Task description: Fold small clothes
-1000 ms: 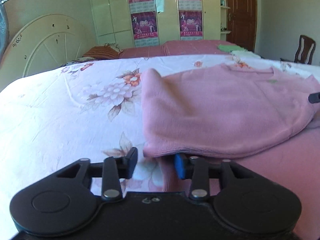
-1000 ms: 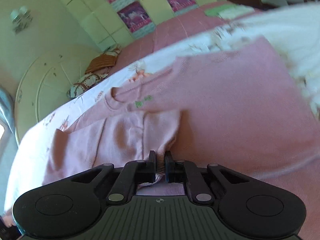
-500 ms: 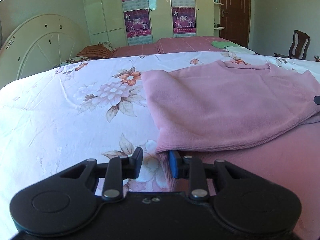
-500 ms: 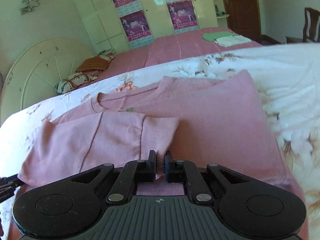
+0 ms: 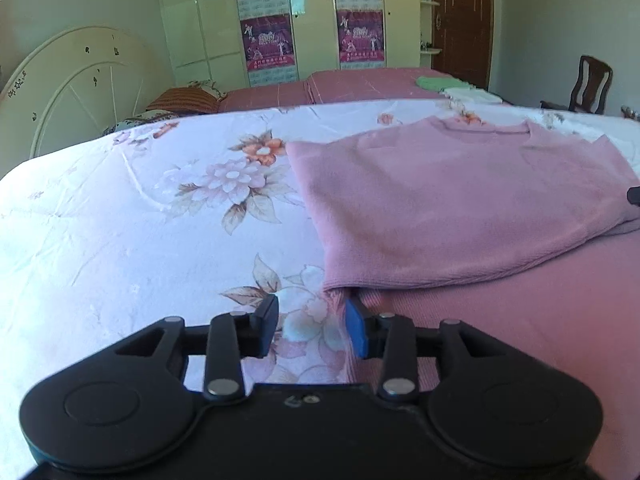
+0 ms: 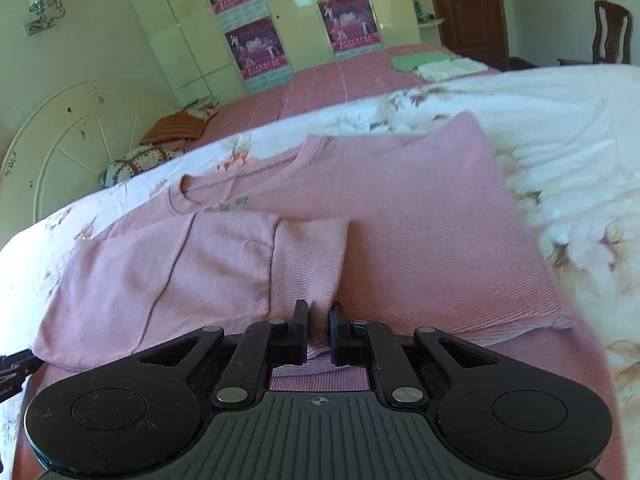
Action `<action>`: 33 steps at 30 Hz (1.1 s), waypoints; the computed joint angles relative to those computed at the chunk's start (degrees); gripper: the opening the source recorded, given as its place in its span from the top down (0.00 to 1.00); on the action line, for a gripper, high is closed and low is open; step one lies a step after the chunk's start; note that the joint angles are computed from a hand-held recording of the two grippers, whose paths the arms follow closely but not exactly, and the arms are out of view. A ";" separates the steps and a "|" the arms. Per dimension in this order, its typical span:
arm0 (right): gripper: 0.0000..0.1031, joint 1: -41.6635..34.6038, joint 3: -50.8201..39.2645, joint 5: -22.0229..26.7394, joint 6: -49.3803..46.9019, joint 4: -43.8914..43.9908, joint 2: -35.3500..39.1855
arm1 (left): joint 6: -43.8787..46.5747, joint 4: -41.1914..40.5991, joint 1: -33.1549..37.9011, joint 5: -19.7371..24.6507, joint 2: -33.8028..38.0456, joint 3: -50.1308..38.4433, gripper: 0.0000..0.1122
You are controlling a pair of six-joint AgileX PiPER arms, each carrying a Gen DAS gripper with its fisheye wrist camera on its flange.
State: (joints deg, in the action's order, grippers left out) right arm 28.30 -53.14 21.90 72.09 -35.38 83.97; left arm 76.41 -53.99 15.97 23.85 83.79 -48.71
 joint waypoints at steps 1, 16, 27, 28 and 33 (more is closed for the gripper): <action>0.93 0.85 0.26 1.99 4.37 -4.15 -1.56 | 3.67 -4.45 2.40 3.41 -0.94 -0.18 0.66; 0.93 -2.32 -11.02 -1.73 -9.33 2.43 9.10 | -6.99 -6.22 -9.11 6.06 19.85 -22.79 0.54; 0.93 -6.33 -16.70 -5.94 -17.52 10.92 17.71 | -10.86 -2.00 -10.42 2.92 25.96 -29.44 0.46; 0.90 -5.87 -16.21 -3.21 -12.35 5.47 15.97 | -6.30 -6.75 -10.24 4.21 23.47 -26.37 0.39; 0.87 -4.63 -9.20 -6.53 -16.60 8.75 9.21 | 3.16 -16.27 -16.13 2.75 15.73 -14.12 0.36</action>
